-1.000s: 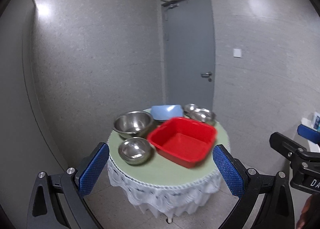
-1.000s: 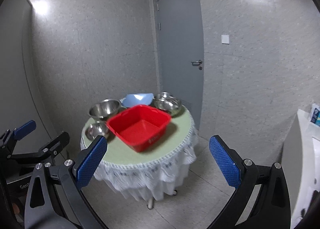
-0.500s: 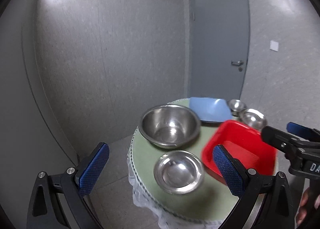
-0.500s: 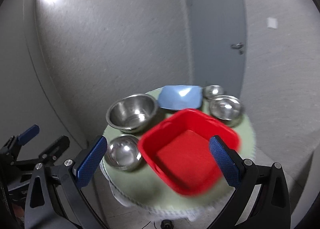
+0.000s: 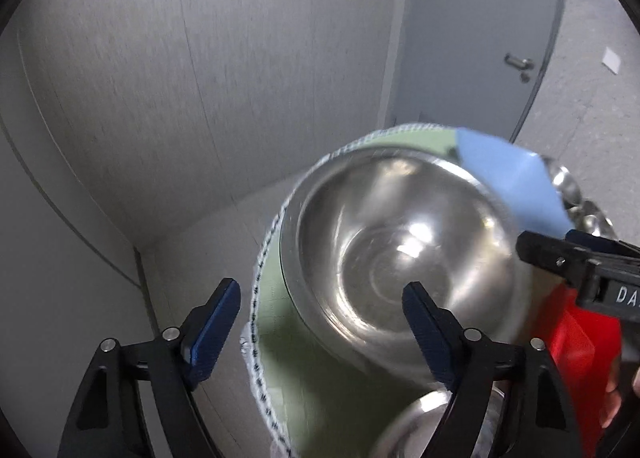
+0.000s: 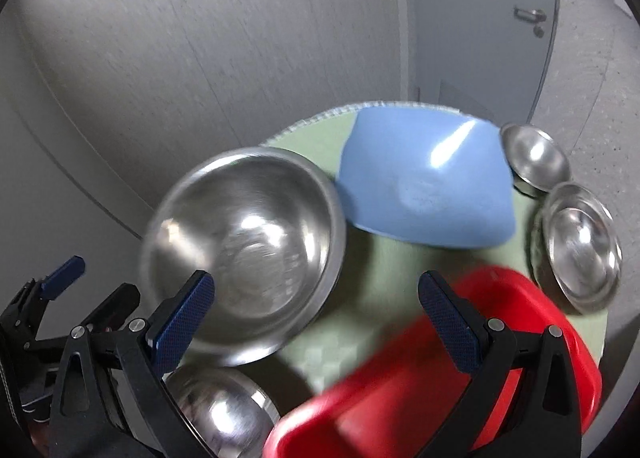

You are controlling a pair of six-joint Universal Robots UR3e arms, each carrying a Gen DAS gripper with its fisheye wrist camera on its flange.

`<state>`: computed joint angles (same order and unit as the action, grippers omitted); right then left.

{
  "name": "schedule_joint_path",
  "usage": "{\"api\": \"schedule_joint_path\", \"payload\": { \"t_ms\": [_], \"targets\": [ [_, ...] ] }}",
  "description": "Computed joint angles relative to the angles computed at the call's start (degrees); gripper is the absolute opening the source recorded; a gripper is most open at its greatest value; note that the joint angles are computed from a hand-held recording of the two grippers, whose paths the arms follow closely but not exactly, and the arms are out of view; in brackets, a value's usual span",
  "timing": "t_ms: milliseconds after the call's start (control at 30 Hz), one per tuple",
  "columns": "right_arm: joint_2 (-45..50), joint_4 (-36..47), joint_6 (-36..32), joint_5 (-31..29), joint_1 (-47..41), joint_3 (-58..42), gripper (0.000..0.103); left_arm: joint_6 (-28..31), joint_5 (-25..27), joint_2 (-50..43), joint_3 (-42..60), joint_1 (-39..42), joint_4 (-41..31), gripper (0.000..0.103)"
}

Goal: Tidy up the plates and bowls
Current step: 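Move both tools toward the large steel bowl on the table, then grasp the large steel bowl rim with the left tool while the right tool grips it too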

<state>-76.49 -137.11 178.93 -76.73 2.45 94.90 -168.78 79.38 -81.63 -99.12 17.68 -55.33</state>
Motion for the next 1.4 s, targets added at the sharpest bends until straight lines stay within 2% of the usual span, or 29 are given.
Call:
{"api": "schedule_joint_path", "payload": {
  "t_ms": [100, 200, 267, 333, 400, 467, 500, 733, 900, 1033, 1100, 1233, 1333, 1400],
  "targets": [
    [7.4, 2.6, 0.0, -0.9, 0.5, -6.7, 0.095, 0.1, 1.3, -7.8, 4.0, -0.5, 1.3, 0.070],
    [10.8, 4.8, -0.3, -0.7, 0.8, -9.9, 0.088, -0.2, 1.6, -13.6, 8.0, -0.9, 1.6, 0.068],
    [12.2, 6.0, 0.1, 0.1, 0.6, -11.2, 0.082, 0.5, 1.8, -17.8, 11.9, -1.4, 0.3, 0.056],
    [12.6, 5.3, 0.1, -0.1, 0.6, -11.2, 0.070, 0.7, 1.1, -21.4, 14.8, -1.6, 0.1, 0.029],
    [13.1, 7.0, -0.2, 2.9, -0.5, -11.5, 0.047, 1.4, -0.4, -23.5, 17.9, -0.8, -1.7, 0.024],
    [13.5, 7.8, -0.8, 4.7, -0.8, -11.5, 0.034, 2.1, -0.5, -24.1, 18.2, -0.7, -0.3, 0.021],
    [13.3, 7.6, -1.0, 5.1, -0.9, -11.0, 0.031, 2.5, -0.5, -23.9, 18.2, -0.5, -0.1, 0.021],
    [6.7, 3.6, -0.6, 6.9, -1.5, -5.7, 0.031, 5.3, -4.8, -18.5, 17.5, 3.1, 0.6, 0.021],
    [-5.7, 3.9, -0.7, 8.6, -4.5, 1.0, 0.031, 8.1, -10.8, -12.9, 17.7, 5.2, -1.1, 0.021],
    [-18.8, 8.3, -3.6, 10.3, -11.1, 8.5, 0.031, 11.4, -15.9, -7.9, 16.3, 4.1, -4.0, 0.022],
    [-27.5, 12.7, -6.5, 11.4, -16.9, 13.5, 0.031, 13.3, -17.2, -6.8, 15.0, 2.7, -4.5, 0.022],
    [-44.8, 28.6, -17.5, 13.9, -33.3, 20.7, 0.031, 18.4, -19.2, -5.8, 12.0, -0.6, -6.5, 0.022],
    [-51.6, 38.6, -24.8, 15.2, -43.1, 23.0, 0.031, 19.8, -17.5, -8.3, 10.9, -3.9, -5.6, 0.022],
    [-56.2, 44.1, -29.2, 15.2, -48.7, 25.0, 0.031, 19.2, -15.6, -13.4, 14.4, -7.0, -4.4, 0.023]
  ]
}}
